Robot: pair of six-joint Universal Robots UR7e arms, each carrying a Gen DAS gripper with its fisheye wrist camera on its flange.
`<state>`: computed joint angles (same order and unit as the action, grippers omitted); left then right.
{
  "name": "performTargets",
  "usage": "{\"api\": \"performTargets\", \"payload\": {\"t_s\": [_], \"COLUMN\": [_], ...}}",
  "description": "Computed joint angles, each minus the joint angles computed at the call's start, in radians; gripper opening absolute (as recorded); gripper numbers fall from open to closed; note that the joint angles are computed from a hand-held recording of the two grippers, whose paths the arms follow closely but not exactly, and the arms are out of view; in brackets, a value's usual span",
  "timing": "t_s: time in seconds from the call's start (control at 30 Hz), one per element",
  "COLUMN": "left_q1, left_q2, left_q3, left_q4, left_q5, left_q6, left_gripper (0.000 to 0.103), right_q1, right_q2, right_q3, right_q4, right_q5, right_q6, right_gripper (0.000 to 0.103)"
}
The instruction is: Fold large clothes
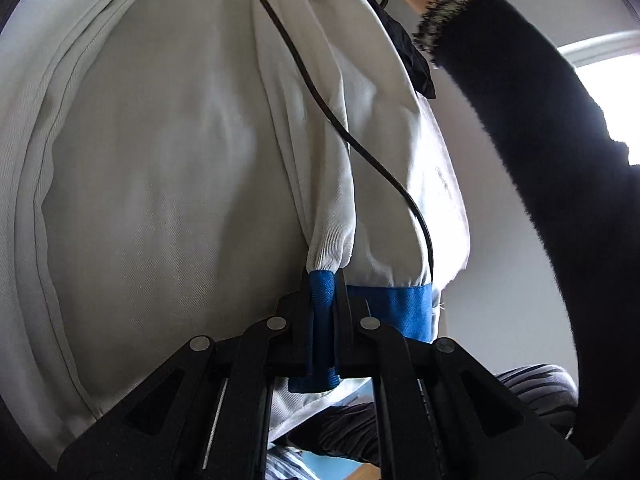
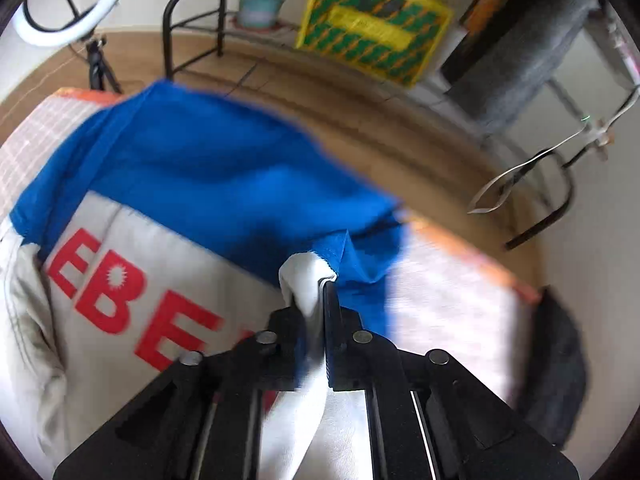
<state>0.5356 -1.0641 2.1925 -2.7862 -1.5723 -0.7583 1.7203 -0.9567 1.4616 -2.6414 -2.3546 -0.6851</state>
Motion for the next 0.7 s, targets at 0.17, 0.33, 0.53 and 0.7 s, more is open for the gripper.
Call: {"api": "performTargets", "payload": {"t_s": [0.17, 0.33, 0.53, 0.7], "left_q1": [-0.01, -0.05, -0.092, -0.128], "left_q2": [-0.012, -0.049, -0.128, -0.18], "left_q3": [0.0, 0.015, 0.081, 0.129], "left_q4": [0.018, 0.014, 0.033, 0.065], "left_q5": [-0.009, 0.057, 0.15, 0.23], "left_q6": [0.002, -0.019, -0.099, -0.173], "left_gripper": [0.005, 0.005, 0.005, 0.005], "right_q1": [-0.035, -0.073, -0.087, -0.145], "right_q2": [-0.128, -0.377, -0.724, -1.009], "right_q3": [-0.006, 0.099, 0.34, 0.515], "right_q4": [0.15, 0.234, 0.35, 0.471], "right_q5": [0.196, 0.363, 0.369, 0.407], "right_q6": [0.145, 0.228, 0.225, 0.26], "right_gripper": [0.024, 0.031, 0.031, 0.031]}}
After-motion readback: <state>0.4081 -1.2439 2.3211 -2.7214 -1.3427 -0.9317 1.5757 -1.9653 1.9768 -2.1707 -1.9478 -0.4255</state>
